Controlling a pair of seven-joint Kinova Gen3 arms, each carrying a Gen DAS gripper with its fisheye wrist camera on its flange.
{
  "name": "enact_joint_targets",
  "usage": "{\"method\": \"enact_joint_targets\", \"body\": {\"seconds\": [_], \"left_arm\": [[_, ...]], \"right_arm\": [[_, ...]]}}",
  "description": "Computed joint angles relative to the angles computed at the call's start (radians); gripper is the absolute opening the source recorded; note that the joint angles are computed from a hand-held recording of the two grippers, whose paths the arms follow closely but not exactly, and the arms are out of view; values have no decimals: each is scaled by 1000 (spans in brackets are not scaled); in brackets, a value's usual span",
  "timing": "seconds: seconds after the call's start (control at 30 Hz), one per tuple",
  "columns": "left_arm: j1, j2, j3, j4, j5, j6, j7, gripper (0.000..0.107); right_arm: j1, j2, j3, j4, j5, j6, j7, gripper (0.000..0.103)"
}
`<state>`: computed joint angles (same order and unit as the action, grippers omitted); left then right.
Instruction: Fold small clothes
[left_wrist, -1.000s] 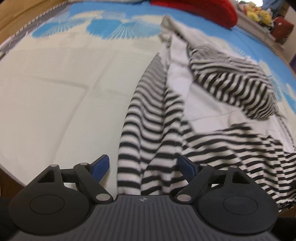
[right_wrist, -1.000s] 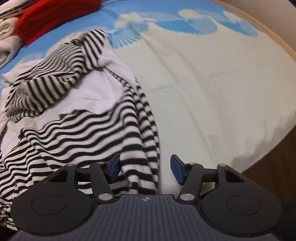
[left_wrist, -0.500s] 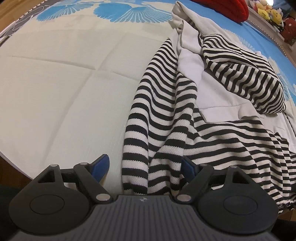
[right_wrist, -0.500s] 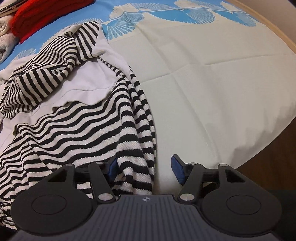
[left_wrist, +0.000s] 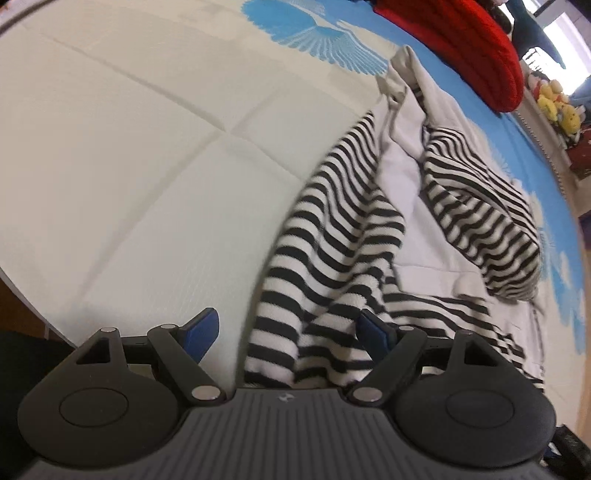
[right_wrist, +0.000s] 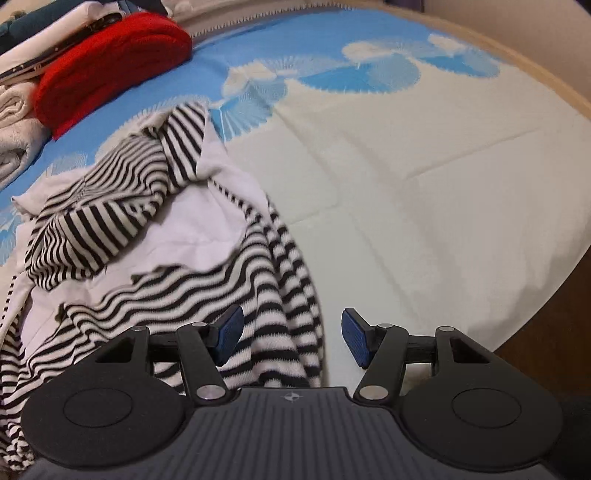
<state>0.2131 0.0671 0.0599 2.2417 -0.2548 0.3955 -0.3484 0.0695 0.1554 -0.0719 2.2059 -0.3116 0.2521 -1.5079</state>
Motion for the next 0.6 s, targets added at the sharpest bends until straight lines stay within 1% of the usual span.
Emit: {"method": "enact_joint_targets", "body": {"seconds": [0.07, 0.17, 0.2, 0.27, 0.3, 0.33, 0.4, 0.53, 0.57, 0.6], "left_arm": [[-4, 5, 10, -2, 28, -12, -40, 85], [9, 21, 16, -19, 37, 10, -70, 85], [24, 29, 16, -30, 22, 37, -59, 85], [71, 49, 12, -61, -50, 106, 0, 85], [99, 57, 9, -77, -82, 143, 30, 85], [108, 56, 15, -80, -99, 164, 46, 85], [126, 62, 21, -87, -115, 189, 64, 85], [162, 82, 24, -99, -166, 214, 114, 84], [170, 92, 22, -106, -184, 220, 127, 83], [183, 98, 19, -111, -206, 229, 144, 78]], "right_arm": [[-9, 14, 11, -13, 12, 21, -16, 61], [-13, 39, 19, -33, 16, 51, -41, 61], [-10, 46, 18, -39, 15, 63, -44, 61], [-11, 60, 18, -52, 20, 90, -51, 61], [-19, 66, 24, -57, 34, 101, -59, 61], [-34, 67, 34, -58, 55, 111, -76, 61], [-66, 75, 57, -64, 108, 133, -115, 61], [-69, 70, 49, -60, 134, 135, -127, 61], [-69, 69, 48, -59, 138, 135, -129, 61], [-70, 67, 46, -56, 139, 135, -130, 59]]}}
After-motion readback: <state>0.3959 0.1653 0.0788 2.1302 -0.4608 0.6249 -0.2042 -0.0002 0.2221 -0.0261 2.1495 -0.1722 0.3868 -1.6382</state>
